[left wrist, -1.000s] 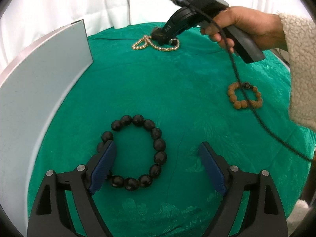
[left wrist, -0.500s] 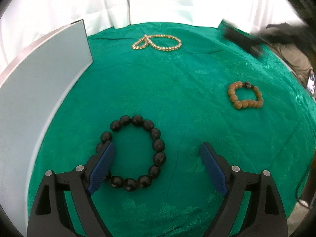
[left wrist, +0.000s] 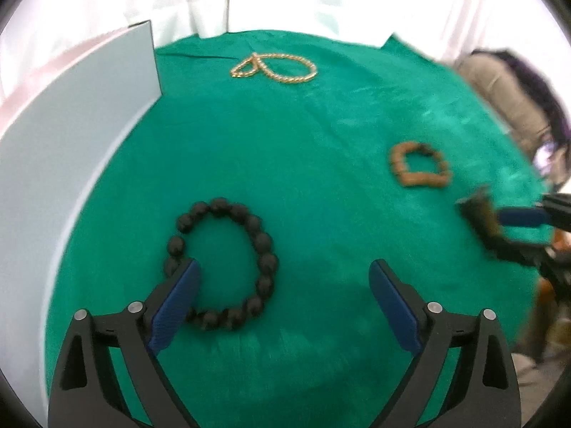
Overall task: Organize jewelry
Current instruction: 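Grasp the black watch with brown strap with the right tool and lift it, then carry the black bracelet and watch into the white box and open both tools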
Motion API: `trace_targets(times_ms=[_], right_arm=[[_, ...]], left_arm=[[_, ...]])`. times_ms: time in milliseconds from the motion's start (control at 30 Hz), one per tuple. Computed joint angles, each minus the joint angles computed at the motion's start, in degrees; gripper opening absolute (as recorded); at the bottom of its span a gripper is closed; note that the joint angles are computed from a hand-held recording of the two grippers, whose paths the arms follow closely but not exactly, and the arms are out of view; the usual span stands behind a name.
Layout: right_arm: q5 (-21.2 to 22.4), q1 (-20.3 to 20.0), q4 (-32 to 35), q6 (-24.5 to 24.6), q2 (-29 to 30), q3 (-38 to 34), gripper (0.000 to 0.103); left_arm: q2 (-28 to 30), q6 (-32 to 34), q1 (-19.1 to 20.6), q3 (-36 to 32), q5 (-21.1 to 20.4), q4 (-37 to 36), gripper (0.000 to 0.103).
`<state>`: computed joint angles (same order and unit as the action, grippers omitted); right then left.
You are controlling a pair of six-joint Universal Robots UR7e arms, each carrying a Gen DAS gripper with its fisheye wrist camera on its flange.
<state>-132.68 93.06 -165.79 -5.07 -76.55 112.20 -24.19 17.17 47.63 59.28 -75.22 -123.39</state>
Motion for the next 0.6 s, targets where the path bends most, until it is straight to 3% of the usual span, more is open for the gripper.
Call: trace_targets(times_ms=[100,167,300,367,600], right_arm=[[4.0,0.6,-3.5,-0.2,-3.8,2.5,0.045],[5.5,0.8,-7.0,-0.3,-5.9,3.9,0.052],[0.9,-0.3,-8.8,1.6,-7.6,5.0,0.055],[-1.6,-1.6,-6.9,4.5,-8.0,5.2,0.055],[0.9,-2.9,-5.0,6.0,-9.4,7.9,0.055]], left_arm=[[-3.9,1.4,0.6,3.0,-3.3,-1.7,0.095],[-5.9,2.9,0.7,4.9,-3.5,-3.6,0.095],[-5.5,3.7,0.4,4.3,-4.0,-2.4,0.093],[-4.4,4.8,-0.2,4.4,-1.6,-3.6,0.086],[1.9,5.6,-1.6,0.6,7.1,-2.6,0.064]])
